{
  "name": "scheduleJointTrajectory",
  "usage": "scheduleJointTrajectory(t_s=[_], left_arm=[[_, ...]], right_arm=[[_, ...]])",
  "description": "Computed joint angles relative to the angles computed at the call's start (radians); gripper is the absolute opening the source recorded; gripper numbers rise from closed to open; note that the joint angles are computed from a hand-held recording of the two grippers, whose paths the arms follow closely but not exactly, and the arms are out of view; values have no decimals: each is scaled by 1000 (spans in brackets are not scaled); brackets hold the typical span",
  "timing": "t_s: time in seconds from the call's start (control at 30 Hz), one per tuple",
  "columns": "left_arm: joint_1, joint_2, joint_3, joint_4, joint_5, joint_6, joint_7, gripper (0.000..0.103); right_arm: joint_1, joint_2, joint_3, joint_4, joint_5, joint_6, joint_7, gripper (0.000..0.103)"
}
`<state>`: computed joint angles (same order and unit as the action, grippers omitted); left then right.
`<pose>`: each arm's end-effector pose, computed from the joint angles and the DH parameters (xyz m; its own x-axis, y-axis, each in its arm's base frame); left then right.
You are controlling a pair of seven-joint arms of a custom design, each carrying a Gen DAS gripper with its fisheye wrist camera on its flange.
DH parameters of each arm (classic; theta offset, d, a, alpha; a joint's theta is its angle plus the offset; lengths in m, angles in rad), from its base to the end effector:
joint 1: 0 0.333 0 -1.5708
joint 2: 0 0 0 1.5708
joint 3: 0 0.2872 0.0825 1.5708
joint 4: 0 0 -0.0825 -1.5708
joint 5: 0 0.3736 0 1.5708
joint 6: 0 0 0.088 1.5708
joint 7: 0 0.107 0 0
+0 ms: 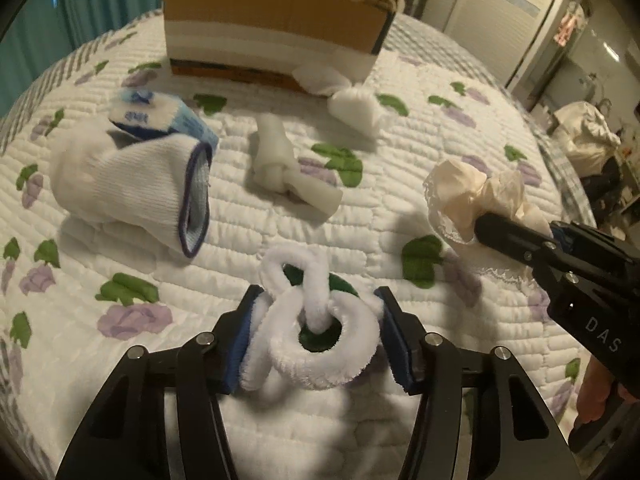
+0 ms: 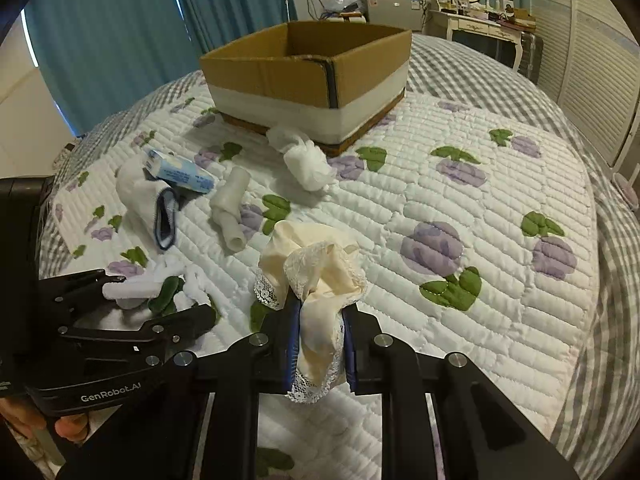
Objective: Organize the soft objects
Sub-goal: 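Grasp the white fuzzy hair tie with left gripper while right grasps cream lace cloth, then drop the hair tie and lace cloth into the box with both grippers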
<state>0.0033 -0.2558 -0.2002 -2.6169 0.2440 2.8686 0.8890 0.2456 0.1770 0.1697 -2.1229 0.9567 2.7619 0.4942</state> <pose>0.4454 -0.1015 0.3694 0.2264 -0.9673 0.1142 -0.8364 -0.2531 -0.4862 0.5452 0.2008 0.3444 0.6498 -0.7379 -0.1823 -0.6610 -0.4302 -0.6148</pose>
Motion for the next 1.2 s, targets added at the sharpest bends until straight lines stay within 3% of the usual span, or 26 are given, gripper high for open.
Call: scheduleJointTrajectory(t_s=[0.4,0.7,0.93,1.2], left_arm=[[7,-236,-27,-49,12,-8,27,54],[57,-285,-10,27,31,-10,134,54],[120,-174,12,175,54,22,226,54],[98,100,113,420,0,104,470,54]], right_arm=[[71,-232,-57,-126,58,40,-25,17],[163,-333,-109,-118,23,103,45,17],[183,-234,-100,62,-23,152,120,17],[148,97,-57,460,-251,155,433,17]])
